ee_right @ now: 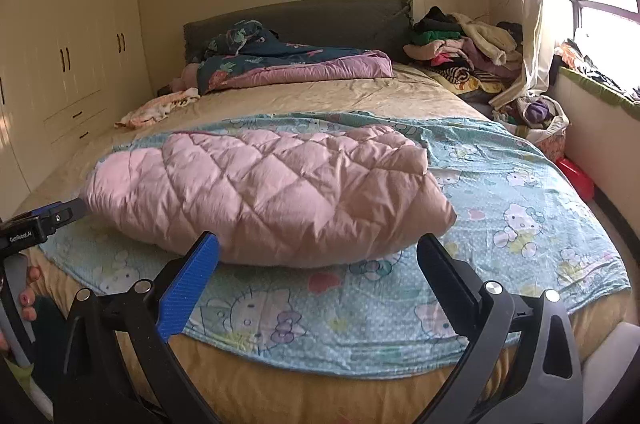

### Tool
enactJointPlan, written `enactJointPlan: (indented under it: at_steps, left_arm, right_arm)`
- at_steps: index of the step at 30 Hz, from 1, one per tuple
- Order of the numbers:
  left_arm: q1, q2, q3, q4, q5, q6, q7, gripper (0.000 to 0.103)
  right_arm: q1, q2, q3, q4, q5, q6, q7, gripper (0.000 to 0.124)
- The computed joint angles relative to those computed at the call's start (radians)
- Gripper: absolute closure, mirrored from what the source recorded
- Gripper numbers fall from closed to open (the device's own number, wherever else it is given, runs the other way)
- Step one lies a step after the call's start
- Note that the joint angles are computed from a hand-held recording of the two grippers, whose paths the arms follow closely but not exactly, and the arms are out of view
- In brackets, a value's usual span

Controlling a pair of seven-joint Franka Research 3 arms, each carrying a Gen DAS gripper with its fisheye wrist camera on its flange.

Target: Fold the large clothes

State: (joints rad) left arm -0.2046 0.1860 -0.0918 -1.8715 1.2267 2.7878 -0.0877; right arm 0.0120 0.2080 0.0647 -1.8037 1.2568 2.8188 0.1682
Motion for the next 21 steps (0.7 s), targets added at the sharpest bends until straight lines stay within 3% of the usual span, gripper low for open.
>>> enactJointPlan:
  at_steps: [21]
  left_arm:
    - [-0.03, 0.03, 0.005, -0.007, -0.024, 0.024, 0.023, 0.009]
  right_arm:
    - [0.033, -0.019, 0.002, -0.056, -0.019, -0.032, 0.001, 0.025]
